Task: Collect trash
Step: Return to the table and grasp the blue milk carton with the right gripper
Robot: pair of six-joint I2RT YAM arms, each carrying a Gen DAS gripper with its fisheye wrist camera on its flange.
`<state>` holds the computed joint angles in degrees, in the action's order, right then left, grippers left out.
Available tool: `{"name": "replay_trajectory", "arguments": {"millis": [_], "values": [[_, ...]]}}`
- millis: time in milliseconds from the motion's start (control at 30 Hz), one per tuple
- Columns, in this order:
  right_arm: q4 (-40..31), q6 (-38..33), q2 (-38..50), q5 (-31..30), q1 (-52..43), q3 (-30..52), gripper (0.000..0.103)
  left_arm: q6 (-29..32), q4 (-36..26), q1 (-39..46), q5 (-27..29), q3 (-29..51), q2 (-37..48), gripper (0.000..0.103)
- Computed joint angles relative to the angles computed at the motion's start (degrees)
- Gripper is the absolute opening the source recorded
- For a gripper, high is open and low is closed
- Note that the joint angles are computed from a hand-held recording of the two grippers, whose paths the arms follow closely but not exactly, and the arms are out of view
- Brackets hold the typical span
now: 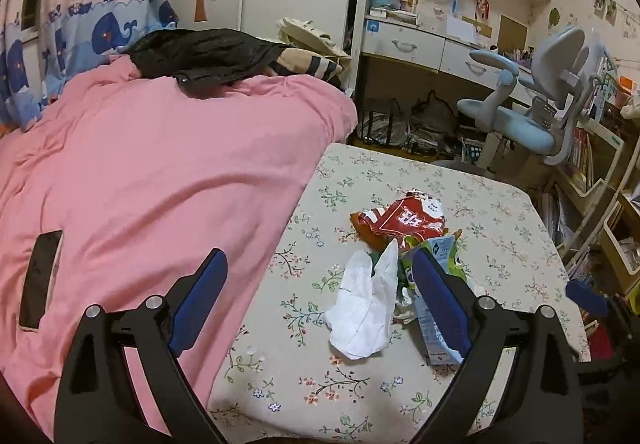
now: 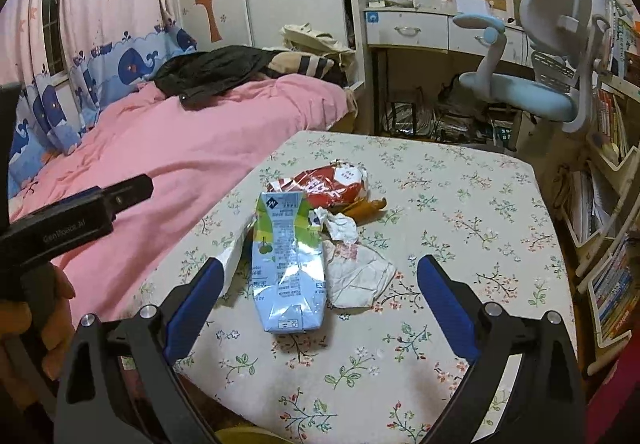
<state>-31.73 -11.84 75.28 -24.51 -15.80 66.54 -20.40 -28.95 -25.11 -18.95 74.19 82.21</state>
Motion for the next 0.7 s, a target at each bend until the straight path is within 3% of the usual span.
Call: {"name": "replay_trajectory", "arguments": {"millis": [433, 700], "values": [[-1.6, -0.1, 9.9, 5.2, 6.7, 4.8, 0.093, -0.9, -1.6, 0.9, -1.7, 2.0, 1.8, 0.091], [-2.3, -0.2, 12.4, 6.1, 7.8, 6.0, 0.090, -4.6, -4.6, 4.6, 1.7, 3.3, 3.4, 0.091]]}}
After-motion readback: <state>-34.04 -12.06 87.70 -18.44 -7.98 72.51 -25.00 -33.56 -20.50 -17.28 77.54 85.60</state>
